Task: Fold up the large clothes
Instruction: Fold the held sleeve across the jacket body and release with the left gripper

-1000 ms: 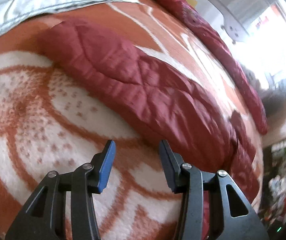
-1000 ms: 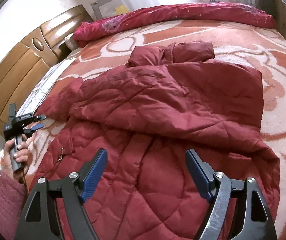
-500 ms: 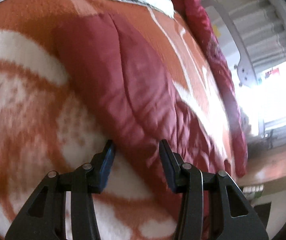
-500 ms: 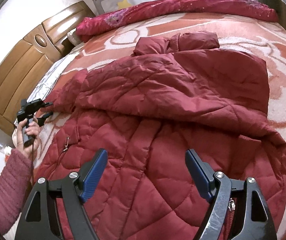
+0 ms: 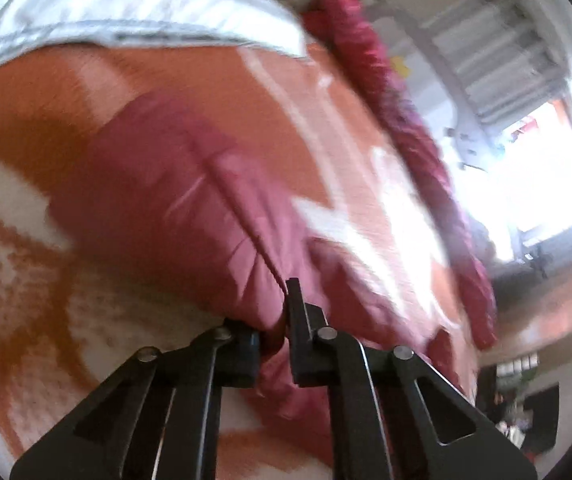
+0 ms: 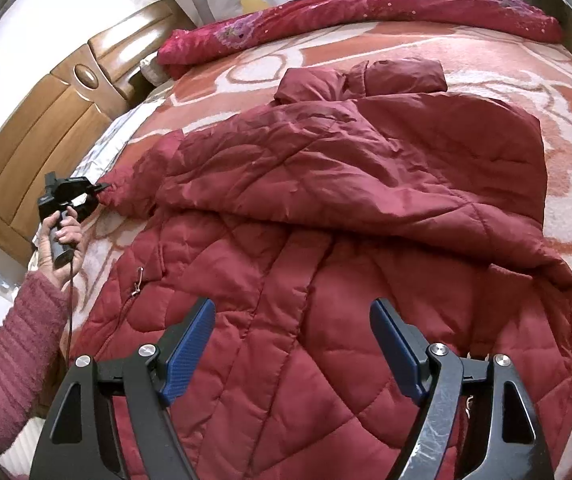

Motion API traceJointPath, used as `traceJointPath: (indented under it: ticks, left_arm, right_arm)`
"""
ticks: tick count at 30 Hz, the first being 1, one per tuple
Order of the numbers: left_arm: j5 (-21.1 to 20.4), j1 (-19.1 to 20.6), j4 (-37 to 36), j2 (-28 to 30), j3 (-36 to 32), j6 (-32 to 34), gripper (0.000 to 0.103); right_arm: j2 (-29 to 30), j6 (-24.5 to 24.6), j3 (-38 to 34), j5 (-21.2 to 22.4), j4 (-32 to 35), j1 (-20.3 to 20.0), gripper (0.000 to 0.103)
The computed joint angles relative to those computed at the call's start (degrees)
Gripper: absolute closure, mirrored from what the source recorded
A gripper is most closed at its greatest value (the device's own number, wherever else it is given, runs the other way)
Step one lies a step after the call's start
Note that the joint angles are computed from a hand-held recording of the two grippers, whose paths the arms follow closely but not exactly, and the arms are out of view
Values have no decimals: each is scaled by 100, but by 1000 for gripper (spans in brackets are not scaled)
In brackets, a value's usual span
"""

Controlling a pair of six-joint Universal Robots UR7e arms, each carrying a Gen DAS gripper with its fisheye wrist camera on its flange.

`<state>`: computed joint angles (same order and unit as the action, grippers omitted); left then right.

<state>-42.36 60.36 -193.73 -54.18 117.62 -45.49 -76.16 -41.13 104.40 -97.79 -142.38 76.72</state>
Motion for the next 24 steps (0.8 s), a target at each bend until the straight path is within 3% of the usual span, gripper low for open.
traceJointPath:
  ticks: [7, 13, 24]
  left_arm:
    - [33, -700, 6, 261, -389, 881, 96]
    - [-360, -1087, 21, 628, -746, 1342, 96]
    - [-1068, -1365, 795, 1431, -1771, 1795, 96]
  right_arm:
    - [-22, 132, -43, 135, 57, -96, 22]
    - [-100, 156, -35, 210, 64, -188, 22]
    - [-218, 300, -115, 429, 119, -407, 22]
